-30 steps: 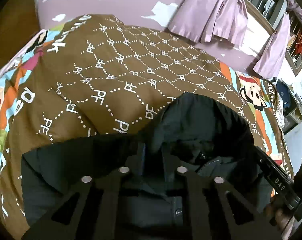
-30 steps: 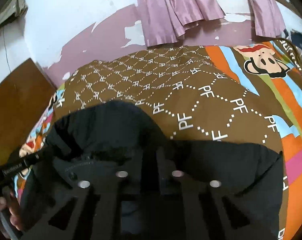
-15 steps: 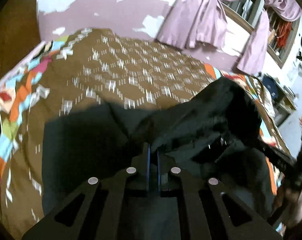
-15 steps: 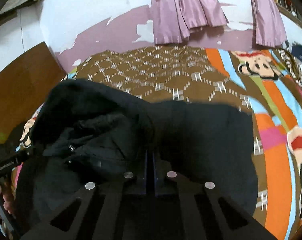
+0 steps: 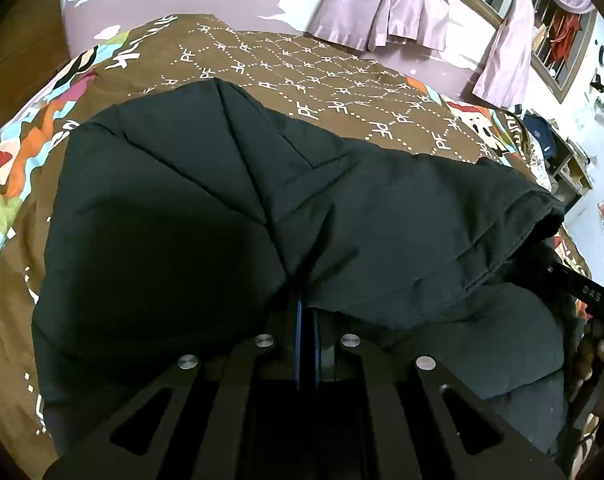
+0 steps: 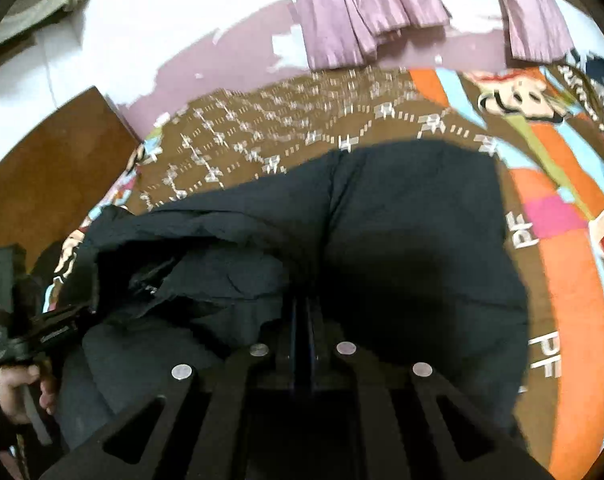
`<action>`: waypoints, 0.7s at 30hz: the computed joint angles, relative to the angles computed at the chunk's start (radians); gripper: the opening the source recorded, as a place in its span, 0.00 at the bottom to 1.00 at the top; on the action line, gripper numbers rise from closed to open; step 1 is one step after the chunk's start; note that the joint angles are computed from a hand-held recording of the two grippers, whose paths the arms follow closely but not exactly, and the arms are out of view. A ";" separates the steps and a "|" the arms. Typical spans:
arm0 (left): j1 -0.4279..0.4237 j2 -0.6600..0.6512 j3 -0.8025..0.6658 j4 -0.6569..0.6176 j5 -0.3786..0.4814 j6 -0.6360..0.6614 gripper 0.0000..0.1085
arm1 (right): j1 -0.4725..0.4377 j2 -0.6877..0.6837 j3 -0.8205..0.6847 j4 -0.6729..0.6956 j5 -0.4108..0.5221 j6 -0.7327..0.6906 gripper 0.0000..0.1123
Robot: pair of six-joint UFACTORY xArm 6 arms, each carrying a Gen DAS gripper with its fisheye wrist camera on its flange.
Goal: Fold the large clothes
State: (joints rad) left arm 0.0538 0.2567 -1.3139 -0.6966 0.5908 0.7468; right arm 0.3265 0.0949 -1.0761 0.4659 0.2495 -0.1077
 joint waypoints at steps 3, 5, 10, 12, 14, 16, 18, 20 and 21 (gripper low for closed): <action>0.003 -0.004 0.007 -0.021 0.003 0.017 0.03 | -0.015 -0.039 0.033 0.085 -0.076 -0.016 0.05; 0.005 -0.007 0.011 -0.028 0.005 0.025 0.03 | -0.026 -0.027 0.005 0.068 -0.100 0.030 0.06; 0.007 0.003 -0.001 -0.022 0.009 0.026 0.03 | -0.015 0.119 -0.227 0.117 -0.003 -0.043 0.06; 0.006 0.003 -0.001 -0.019 0.005 0.026 0.03 | -0.021 0.218 -0.376 0.113 0.165 -0.078 0.06; 0.003 -0.005 0.007 -0.021 -0.001 0.029 0.03 | -0.017 0.279 -0.456 0.104 0.261 -0.111 0.06; -0.002 -0.018 0.018 -0.012 -0.018 0.054 0.03 | -0.012 0.320 -0.500 0.075 0.361 -0.122 0.06; -0.008 -0.046 0.043 -0.029 -0.053 0.107 0.05 | -0.002 0.313 -0.470 0.053 0.368 -0.148 0.06; 0.002 -0.088 0.068 -0.152 -0.059 0.223 0.06 | 0.001 0.300 -0.442 0.050 0.388 -0.179 0.06; 0.004 -0.118 0.091 -0.242 -0.085 0.304 0.06 | -0.002 0.299 -0.437 0.058 0.409 -0.192 0.06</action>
State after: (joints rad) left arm 0.0582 0.1387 -1.2225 -0.9385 0.5054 1.0504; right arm 0.3247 0.3937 -1.5126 0.5242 0.6582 -0.2999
